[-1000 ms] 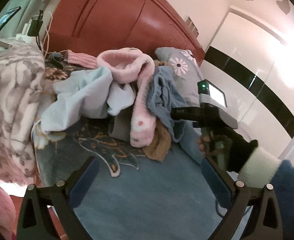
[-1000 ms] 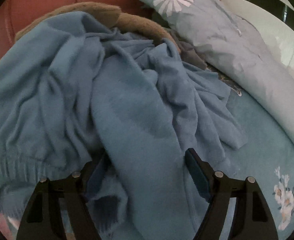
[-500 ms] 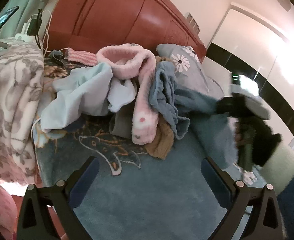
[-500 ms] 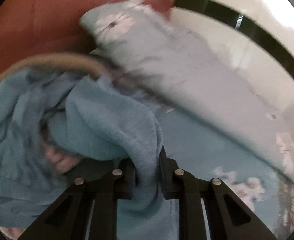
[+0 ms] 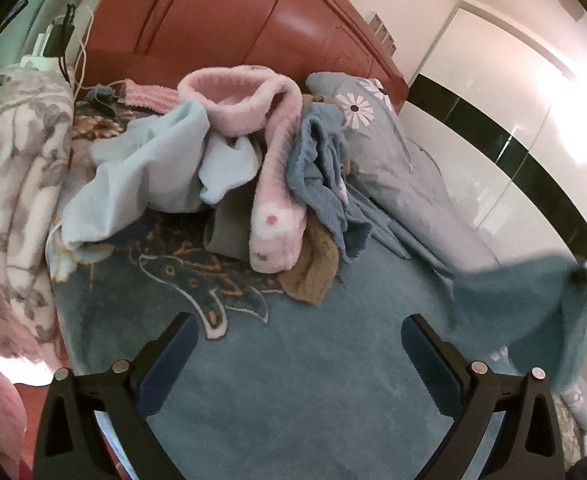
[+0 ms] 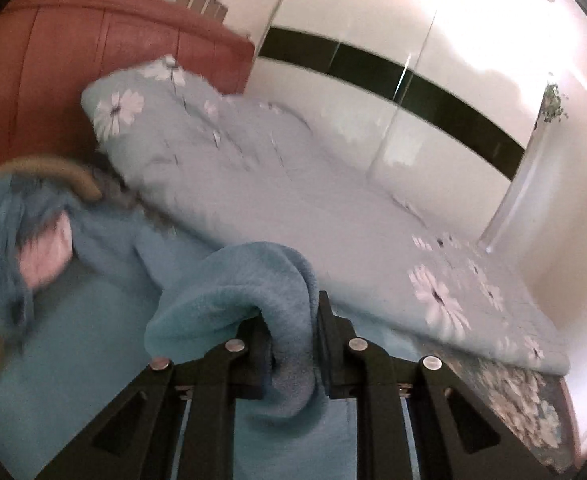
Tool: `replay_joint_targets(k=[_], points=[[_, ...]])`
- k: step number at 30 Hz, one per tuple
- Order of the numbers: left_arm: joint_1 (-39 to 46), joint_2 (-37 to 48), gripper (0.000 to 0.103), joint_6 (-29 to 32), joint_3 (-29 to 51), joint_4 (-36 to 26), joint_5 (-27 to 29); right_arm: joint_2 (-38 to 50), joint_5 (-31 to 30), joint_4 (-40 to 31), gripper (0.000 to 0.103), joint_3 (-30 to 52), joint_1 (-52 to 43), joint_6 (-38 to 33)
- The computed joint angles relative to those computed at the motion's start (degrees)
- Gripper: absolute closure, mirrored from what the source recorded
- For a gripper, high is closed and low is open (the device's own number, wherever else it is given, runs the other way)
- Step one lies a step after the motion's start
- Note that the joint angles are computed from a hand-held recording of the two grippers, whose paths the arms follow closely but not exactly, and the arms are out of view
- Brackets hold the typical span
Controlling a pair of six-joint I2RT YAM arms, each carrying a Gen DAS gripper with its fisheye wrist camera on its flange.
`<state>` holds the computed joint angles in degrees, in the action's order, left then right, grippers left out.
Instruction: Fold clothes
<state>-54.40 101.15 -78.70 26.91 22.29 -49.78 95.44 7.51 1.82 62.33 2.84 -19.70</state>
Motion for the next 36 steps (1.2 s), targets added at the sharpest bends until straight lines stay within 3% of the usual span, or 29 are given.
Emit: replay_joint_targets(k=[3, 6, 14, 16, 19, 20, 25, 31, 36], points=[[0.6, 0.5, 0.000, 2.1, -1.8, 5.8, 2.6, -6.4, -7.5, -0.4, 0.084, -9.6, -9.3, -1.9], [0.5, 1.3, 0.000, 3.6, -1.7, 7.8, 3.8, -12.5, -15.7, -0.5, 0.084, -18.7, -21.3, -5.9], [-4.1, 4.6, 0.000, 14.1, 3.0, 11.0, 2.4, -15.1, -34.9, -5.0, 0.084, -27.0, -50.0, -19.9], [-5.1, 5.5, 0.000, 15.4, 5.6, 9.4, 3.9, -14.6, -39.2, -8.2, 0.084, -27.6, -55.0, -24.0], [-5.6, 8.2, 0.000, 15.0, 10.8, 8.1, 10.9, -15.4, -42.4, -9.5, 0.083, -30.1, -57.2, -27.0], [-5.5, 9.5, 0.000, 15.6, 13.6, 6.4, 14.4, -15.7, -43.5, -9.9, 0.083, -30.9, -57.9, -28.1], [-6.9, 13.7, 0.000, 21.5, 28.3, -4.8, 20.2, -18.4, -48.8, -12.0, 0.082, -34.5, -59.9, -32.8], [-5.8, 19.9, 0.000, 25.8, 44.3, -10.7, 30.2, -19.6, -51.9, -21.0, 0.078, -37.8, -64.7, -53.0], [-5.4, 27.2, 0.000, 26.3, 61.4, -19.9, 37.1, -19.5, -53.7, -28.2, 0.068, -38.0, -71.0, -66.6]])
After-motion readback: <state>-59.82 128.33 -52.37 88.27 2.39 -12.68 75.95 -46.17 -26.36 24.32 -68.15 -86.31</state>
